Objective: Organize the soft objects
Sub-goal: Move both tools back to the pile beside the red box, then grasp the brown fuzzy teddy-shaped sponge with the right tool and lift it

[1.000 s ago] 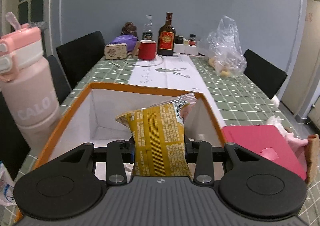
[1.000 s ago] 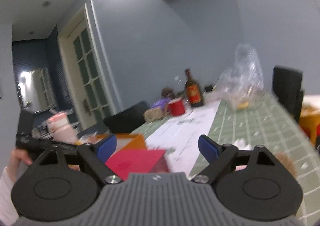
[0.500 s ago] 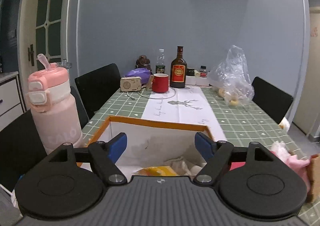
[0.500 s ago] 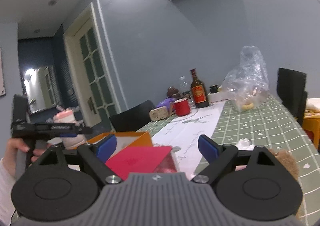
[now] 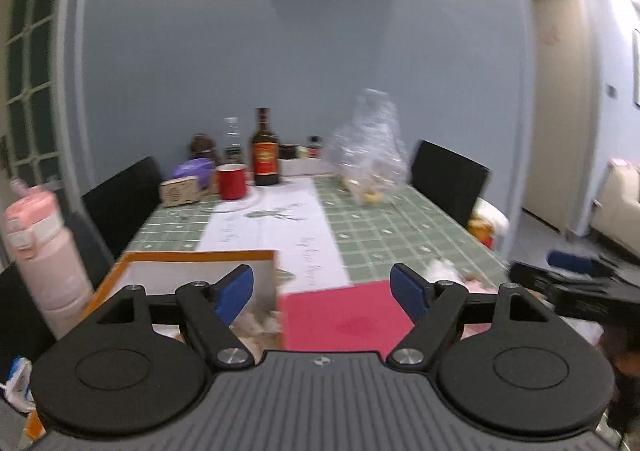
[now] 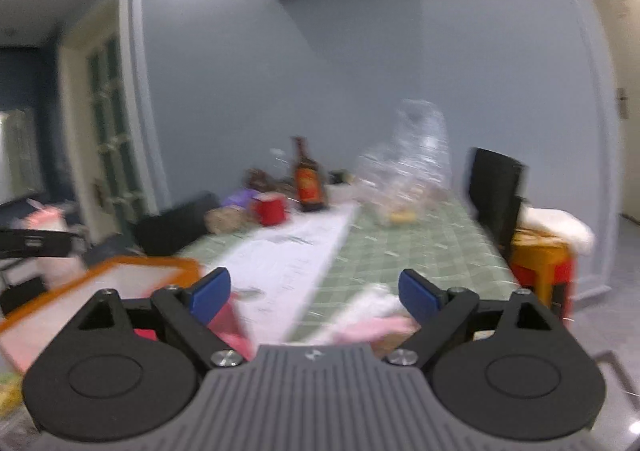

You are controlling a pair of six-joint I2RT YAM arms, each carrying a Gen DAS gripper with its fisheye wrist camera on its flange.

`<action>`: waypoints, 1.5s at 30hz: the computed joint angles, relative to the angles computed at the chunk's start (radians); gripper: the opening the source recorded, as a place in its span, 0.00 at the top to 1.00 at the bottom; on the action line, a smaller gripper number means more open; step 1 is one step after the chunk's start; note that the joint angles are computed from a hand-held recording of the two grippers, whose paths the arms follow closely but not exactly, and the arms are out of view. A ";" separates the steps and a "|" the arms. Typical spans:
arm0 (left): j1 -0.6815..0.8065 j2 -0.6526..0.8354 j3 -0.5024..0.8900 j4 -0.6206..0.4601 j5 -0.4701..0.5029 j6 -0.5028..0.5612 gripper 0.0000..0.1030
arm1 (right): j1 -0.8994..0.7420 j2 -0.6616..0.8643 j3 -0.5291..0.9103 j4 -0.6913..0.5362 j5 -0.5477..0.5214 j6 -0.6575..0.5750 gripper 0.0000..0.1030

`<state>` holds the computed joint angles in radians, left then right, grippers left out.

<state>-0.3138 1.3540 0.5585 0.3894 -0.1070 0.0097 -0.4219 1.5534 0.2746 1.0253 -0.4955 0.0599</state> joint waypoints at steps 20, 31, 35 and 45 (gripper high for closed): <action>-0.297 0.271 0.145 -0.125 -0.099 0.003 0.12 | -0.139 0.233 0.377 -0.625 -0.034 -0.088 0.03; -0.355 0.468 0.330 -0.220 -0.138 -0.112 0.12 | -0.127 0.293 0.410 -0.631 -0.093 -0.135 0.03; -0.350 0.508 0.349 -0.175 -0.127 -0.123 0.12 | -0.139 0.295 0.394 -0.592 -0.116 -0.135 0.10; -0.379 0.659 0.409 -0.079 -0.178 -0.181 0.12 | -0.231 0.308 0.431 -0.642 -0.294 -0.095 0.54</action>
